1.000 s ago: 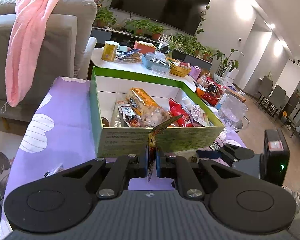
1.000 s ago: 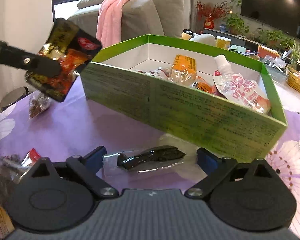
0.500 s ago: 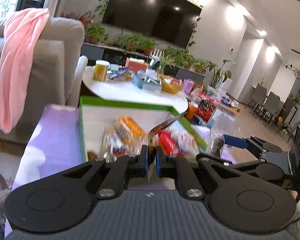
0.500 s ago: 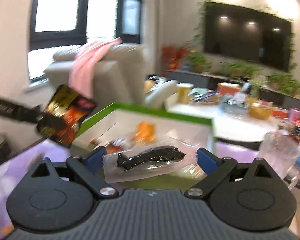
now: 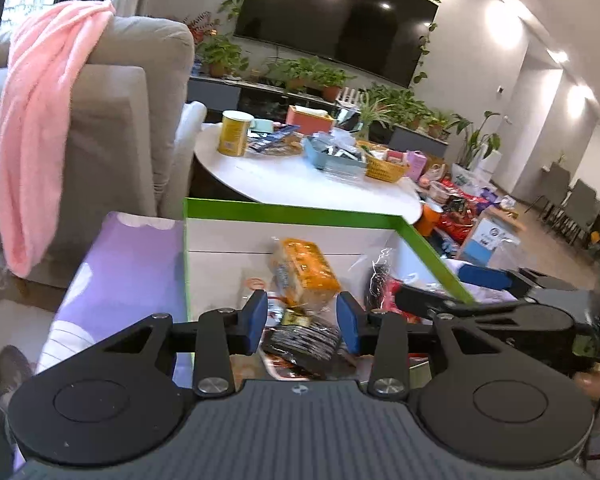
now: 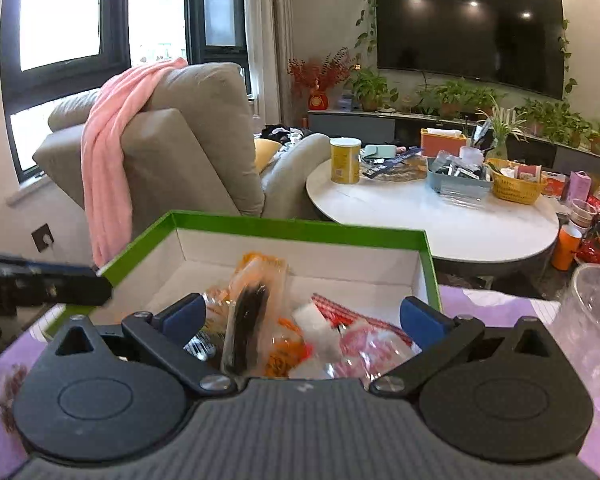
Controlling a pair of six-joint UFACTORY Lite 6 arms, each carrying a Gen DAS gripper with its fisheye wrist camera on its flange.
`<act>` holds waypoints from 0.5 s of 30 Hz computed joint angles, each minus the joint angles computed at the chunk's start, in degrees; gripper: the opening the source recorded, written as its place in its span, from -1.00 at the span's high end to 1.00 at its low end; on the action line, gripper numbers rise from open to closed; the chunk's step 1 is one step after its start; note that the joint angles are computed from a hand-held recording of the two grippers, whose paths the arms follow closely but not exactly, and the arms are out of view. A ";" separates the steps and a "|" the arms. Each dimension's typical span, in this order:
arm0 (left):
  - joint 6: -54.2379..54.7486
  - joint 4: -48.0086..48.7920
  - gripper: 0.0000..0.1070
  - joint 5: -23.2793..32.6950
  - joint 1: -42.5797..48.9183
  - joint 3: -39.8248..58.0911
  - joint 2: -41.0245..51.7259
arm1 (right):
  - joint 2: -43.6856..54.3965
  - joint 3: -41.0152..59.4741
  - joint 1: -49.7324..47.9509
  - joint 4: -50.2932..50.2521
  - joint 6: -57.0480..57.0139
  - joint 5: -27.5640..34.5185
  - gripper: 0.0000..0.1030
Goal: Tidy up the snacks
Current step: 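Carry both snacks over the green box and open both tools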
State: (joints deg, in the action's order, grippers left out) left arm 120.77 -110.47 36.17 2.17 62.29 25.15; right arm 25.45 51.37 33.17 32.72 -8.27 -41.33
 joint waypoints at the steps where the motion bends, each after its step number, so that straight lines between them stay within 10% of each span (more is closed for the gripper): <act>1: 0.30 -0.17 0.33 0.15 0.15 -0.36 -0.35 | -0.58 -0.89 0.08 0.00 0.36 -0.11 -0.29; 15: -1.70 7.46 0.32 5.40 5.98 -16.13 -16.22 | -17.99 -22.59 6.94 13.56 -0.99 -4.31 -0.29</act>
